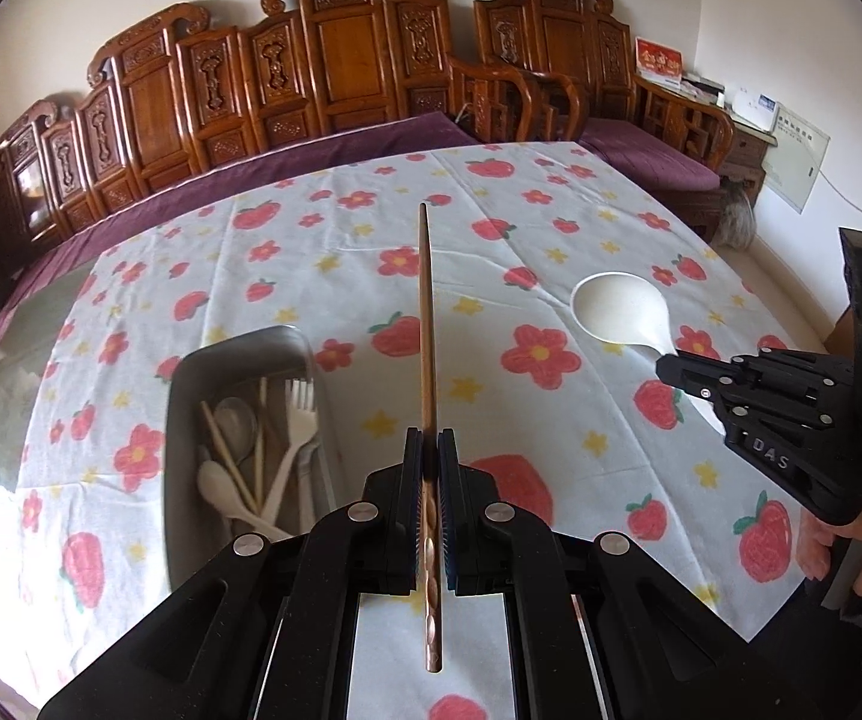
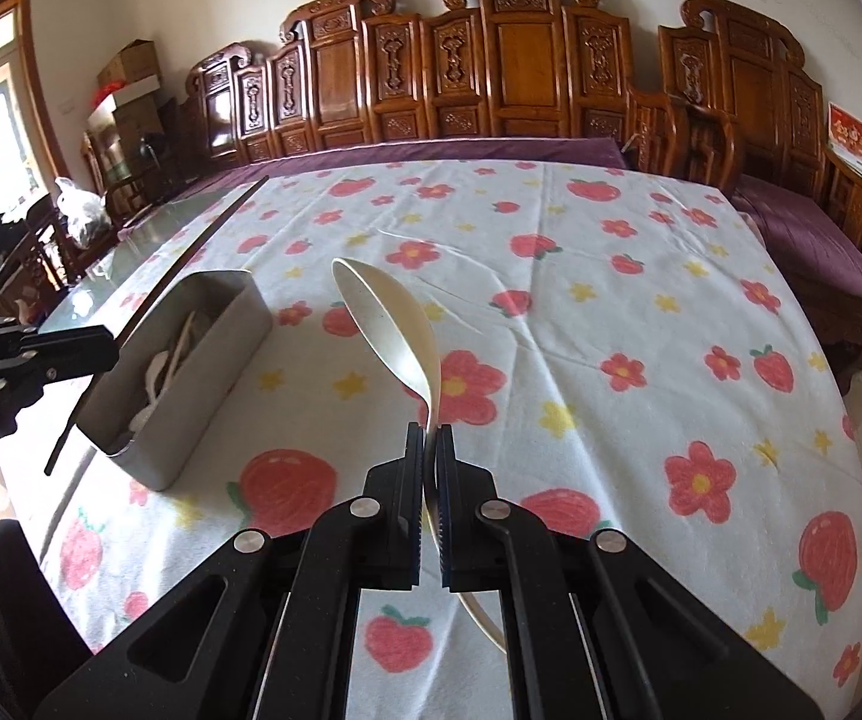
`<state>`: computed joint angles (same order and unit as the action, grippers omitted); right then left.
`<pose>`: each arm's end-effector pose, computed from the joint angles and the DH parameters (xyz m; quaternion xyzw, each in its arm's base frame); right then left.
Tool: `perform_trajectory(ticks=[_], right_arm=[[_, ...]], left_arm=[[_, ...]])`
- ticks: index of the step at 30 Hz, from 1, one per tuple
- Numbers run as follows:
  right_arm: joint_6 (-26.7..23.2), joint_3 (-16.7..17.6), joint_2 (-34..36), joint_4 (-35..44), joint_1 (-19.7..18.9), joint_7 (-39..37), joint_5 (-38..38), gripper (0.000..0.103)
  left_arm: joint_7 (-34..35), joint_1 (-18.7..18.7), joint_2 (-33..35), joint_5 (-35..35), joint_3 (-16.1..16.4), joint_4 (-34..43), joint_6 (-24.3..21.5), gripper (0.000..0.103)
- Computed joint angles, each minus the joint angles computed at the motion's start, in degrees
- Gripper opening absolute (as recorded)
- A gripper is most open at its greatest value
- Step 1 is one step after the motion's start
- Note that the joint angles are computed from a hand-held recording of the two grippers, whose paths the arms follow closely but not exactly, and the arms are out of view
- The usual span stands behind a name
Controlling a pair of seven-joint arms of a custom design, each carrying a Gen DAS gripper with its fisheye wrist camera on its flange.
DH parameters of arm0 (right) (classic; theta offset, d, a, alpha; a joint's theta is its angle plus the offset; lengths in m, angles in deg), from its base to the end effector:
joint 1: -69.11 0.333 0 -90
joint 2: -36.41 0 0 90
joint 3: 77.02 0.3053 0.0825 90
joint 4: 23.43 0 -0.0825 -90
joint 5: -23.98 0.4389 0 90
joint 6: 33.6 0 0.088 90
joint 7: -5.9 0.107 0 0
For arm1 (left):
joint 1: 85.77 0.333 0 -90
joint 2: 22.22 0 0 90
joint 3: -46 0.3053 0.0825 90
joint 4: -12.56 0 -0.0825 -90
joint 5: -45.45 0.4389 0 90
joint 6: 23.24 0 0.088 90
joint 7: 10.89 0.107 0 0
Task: Organize utensils
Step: 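Carry the wooden chopstick into the silver tray and open the left gripper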
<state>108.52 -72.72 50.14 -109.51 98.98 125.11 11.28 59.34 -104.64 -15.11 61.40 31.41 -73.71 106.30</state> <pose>0.6120 0.4089 0.5970 -0.7193 0.5881 -0.1674 0.3297 0.5905 -0.3681 0.6512 -0.5472 0.7690 -0.2578 0.2067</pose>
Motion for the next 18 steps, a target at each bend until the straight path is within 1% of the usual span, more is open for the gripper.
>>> perform_trajectory(ticks=[4,10,18], right_arm=[[0.6,0.4,-0.1,1.4,0.5,-0.9,0.0,0.005],[0.6,0.3,0.2,4.3,1.4,0.0,-0.9,0.005],[-3.3,0.0,3.6,10.5,3.3,-0.2,-2.3,0.005]], left_arm=[[0.7,1.5,-2.2,-1.3,0.8,-2.2,0.7,0.004],[2.9,4.0,-3.6,-3.7,1.8,-4.4,1.0,0.004],[5.5,6.2,-2.0,-5.6,2.5,-5.2,0.4,0.004]])
